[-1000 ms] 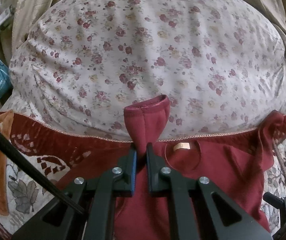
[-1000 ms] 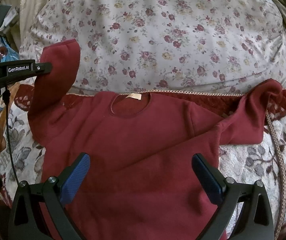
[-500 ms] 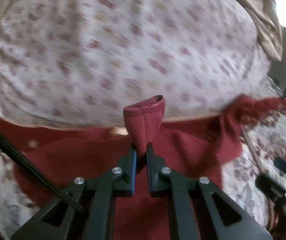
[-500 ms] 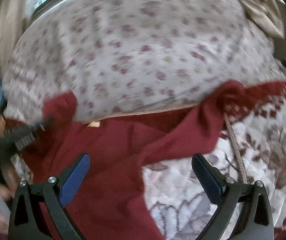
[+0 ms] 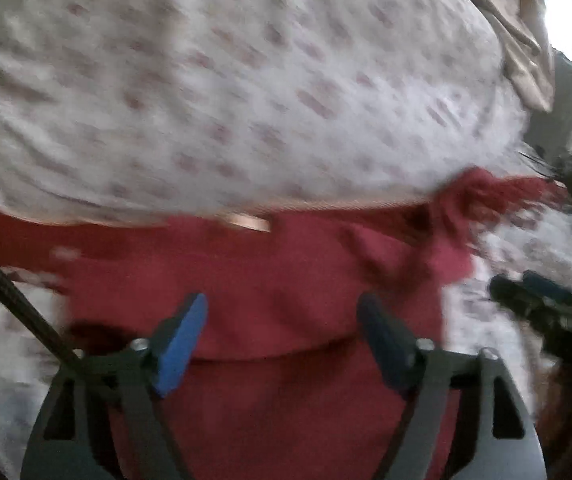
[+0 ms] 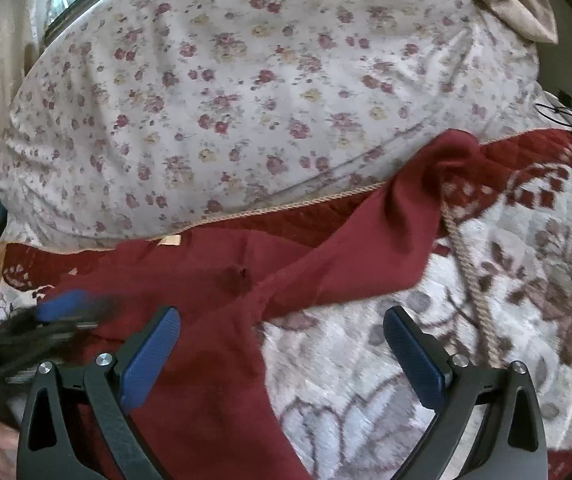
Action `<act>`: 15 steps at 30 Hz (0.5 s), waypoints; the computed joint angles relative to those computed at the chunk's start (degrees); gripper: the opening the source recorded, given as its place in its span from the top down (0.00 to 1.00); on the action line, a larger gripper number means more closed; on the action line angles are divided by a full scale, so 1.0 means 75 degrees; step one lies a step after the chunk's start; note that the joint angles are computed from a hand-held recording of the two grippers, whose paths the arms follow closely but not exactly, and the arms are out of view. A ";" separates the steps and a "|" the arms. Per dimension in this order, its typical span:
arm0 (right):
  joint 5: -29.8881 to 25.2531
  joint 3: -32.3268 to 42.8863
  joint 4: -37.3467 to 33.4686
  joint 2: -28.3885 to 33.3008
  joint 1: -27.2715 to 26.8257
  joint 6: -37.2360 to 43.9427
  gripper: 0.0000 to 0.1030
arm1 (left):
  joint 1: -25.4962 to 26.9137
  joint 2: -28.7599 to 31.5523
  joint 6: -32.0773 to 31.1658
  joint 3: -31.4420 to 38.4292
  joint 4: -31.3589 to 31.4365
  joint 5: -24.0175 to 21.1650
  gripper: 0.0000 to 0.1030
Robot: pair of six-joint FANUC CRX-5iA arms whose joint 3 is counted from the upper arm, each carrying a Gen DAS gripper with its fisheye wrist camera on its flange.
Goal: Fold small clothes
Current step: 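Fold the held sleeve across the sweatshirt body with the left gripper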
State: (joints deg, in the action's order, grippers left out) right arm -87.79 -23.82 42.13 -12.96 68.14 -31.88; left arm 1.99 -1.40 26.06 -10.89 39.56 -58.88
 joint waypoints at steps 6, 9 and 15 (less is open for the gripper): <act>0.1628 0.0018 -0.0197 0.0374 -0.1173 0.1350 0.09 | 0.0555 0.0132 0.0666 -0.0013 -0.1317 0.1866 0.22; 0.2080 0.0341 -0.0606 0.0879 -0.1906 0.2520 0.14 | 0.0640 0.0577 0.1296 0.0259 -0.1961 0.1872 0.22; 0.2482 0.0962 -0.1716 0.1699 -0.2747 0.4445 0.65 | 0.0538 0.0986 0.2000 0.0567 -0.2853 0.2050 0.22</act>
State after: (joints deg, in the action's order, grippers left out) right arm -69.17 -16.60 29.26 -0.21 47.54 1.46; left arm 6.03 5.99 41.05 -6.64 18.16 -43.50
